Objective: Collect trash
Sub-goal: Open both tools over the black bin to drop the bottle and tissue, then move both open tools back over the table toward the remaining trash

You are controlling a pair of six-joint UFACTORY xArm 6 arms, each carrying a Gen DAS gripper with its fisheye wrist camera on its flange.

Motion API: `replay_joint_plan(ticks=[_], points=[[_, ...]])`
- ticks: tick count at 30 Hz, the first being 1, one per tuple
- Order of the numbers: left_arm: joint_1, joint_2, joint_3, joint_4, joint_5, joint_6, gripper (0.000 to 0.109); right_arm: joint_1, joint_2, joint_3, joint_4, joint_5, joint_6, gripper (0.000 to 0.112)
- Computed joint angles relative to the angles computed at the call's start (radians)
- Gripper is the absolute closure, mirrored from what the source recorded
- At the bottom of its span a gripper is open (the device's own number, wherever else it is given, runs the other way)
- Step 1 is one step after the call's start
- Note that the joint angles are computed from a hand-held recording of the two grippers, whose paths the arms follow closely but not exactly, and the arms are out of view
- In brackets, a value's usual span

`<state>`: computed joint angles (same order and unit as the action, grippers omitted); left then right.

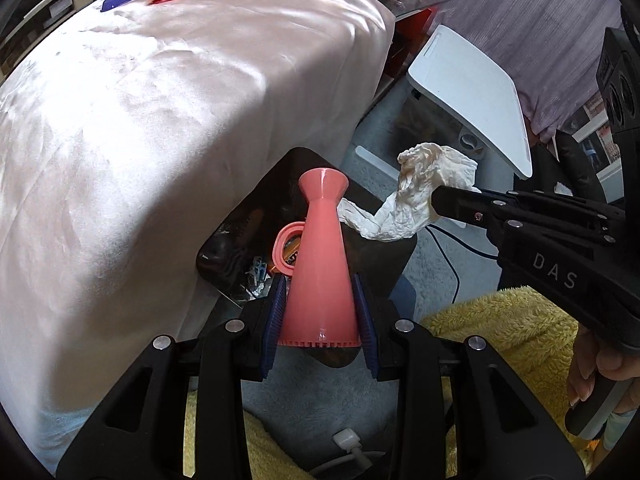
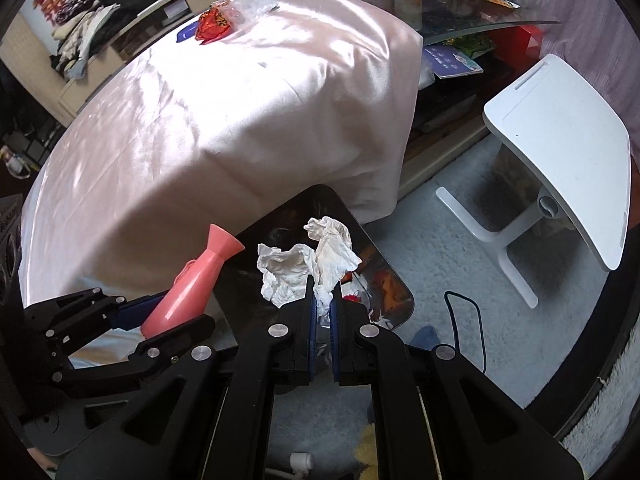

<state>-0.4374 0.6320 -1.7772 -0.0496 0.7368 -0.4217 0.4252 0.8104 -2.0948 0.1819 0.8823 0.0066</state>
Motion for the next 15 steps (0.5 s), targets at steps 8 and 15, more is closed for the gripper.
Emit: replay_joint_plan(ticks=[8,15], points=[[0.011,0.01,-0.024,0.002,0.021,-0.006,0.054,0.0,0.085,-0.152,0.006,0.078,0.023,0.078],[0.012,-0.068,0.057,0.066,0.0,-0.05,0.041,-0.003,0.033,-0.092,-0.001,0.022,0.045,0.053]])
